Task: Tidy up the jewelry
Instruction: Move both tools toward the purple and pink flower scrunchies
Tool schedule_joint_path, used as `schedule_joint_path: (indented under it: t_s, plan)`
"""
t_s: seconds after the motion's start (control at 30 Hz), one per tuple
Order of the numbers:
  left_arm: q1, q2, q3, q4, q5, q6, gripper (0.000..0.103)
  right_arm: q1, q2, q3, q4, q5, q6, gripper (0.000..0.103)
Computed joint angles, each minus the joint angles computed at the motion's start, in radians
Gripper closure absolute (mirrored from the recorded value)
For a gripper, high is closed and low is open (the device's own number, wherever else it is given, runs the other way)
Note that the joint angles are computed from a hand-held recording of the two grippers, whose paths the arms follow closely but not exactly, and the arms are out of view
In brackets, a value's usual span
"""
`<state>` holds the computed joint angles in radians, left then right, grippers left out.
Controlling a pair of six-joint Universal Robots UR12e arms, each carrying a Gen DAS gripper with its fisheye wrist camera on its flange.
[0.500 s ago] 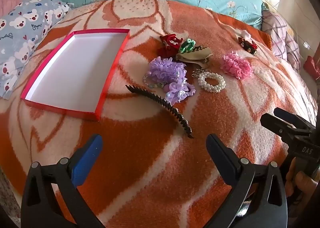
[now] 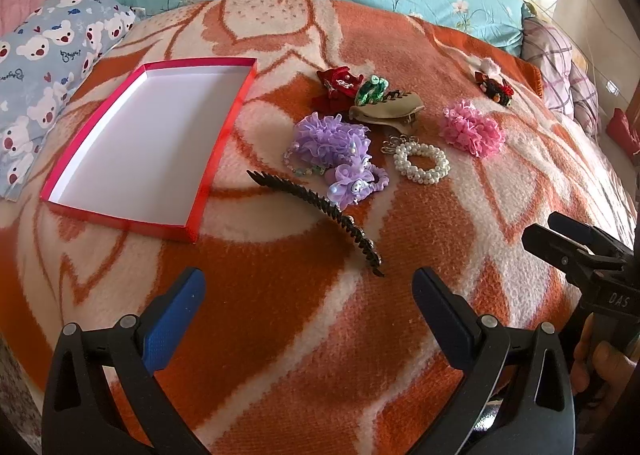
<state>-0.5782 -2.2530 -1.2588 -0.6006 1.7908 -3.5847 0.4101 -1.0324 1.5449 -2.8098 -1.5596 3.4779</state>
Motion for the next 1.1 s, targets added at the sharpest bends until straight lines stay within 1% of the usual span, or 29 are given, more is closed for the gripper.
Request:
schedule_joint_path:
  t_s: [0.37,0.57,0.63,0.77,0.83,0.93,1.03,1.1]
  plan:
    - [0.0,-0.001,-0.001,0.004,-0.001,0.001,0.0,0.0,-0.001,0.002,-0.009,0.004,-0.001,0.0]
    - [-0.004,-0.01,0.015,-0.004,0.002,0.009,0.0,-0.007,-0.009,0.002,0.017,0.024,0.008,0.0]
    - [-0.004,-0.011,0.018,-0.005,0.001,0.008,0.0,-0.011,-0.012,-0.001,0.035,0.042,0.018,0.0]
    - [-0.004,-0.013,0.021,-0.006,0.002,0.01,0.0,-0.011,-0.012,0.0,0.022,0.031,0.011,0.0]
    - [-0.003,-0.013,0.026,-0.009,0.001,0.011,0.0,-0.009,-0.01,0.003,0.001,0.018,0.004,0.0]
    - [-0.001,-0.013,0.03,-0.012,-0.002,0.011,0.0,-0.011,-0.009,0.006,-0.01,0.028,0.01,0.0]
    - [0.0,-0.014,0.034,-0.016,-0.003,0.012,0.0,-0.013,-0.007,0.002,-0.002,0.035,0.015,0.0]
    - [0.005,-0.015,0.04,-0.02,-0.006,0.013,0.0,-0.013,-0.004,-0.004,0.004,0.026,0.009,0.0]
